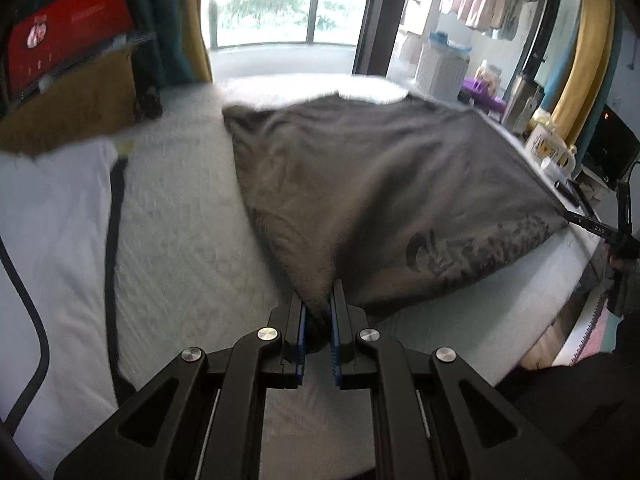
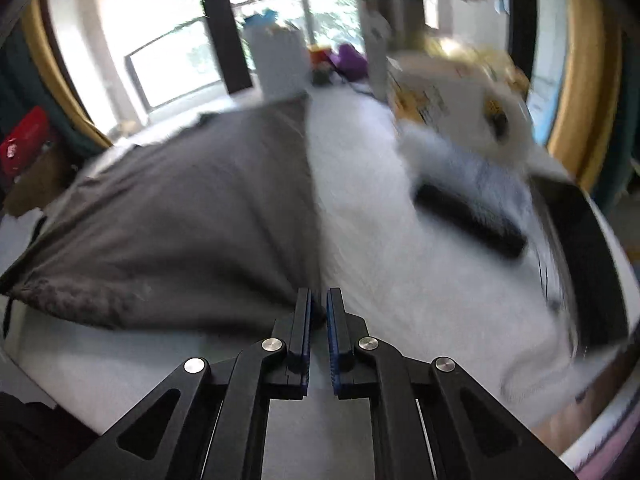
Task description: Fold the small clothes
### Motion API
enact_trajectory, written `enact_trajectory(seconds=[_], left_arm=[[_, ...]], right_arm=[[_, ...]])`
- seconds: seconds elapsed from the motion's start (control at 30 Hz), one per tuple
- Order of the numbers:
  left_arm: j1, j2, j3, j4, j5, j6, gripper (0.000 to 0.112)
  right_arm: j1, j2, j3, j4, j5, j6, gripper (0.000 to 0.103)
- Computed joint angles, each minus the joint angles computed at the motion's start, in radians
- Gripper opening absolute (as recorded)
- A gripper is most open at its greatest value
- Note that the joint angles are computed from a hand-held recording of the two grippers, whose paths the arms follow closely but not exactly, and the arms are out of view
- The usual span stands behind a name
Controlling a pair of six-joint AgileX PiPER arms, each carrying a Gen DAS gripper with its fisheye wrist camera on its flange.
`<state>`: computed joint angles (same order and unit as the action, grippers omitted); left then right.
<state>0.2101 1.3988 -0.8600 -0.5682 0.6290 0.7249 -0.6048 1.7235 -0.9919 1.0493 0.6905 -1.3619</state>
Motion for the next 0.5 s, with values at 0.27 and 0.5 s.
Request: enact_trajectory(seconds=[0.27,0.5], left_arm=[[-0.003,0.018,0.033,0.103,0.018,-0.095,0.018],[0.023,0.026,-0.011,0.308,-0.031,-0.266,0.057]], right_arm=[[0.041,-0.059,0.033,-0.051,-0.101,0.024,0.008],[0.086,-0.045,-0.005,-0.193,-0.197,0.166,0.012]])
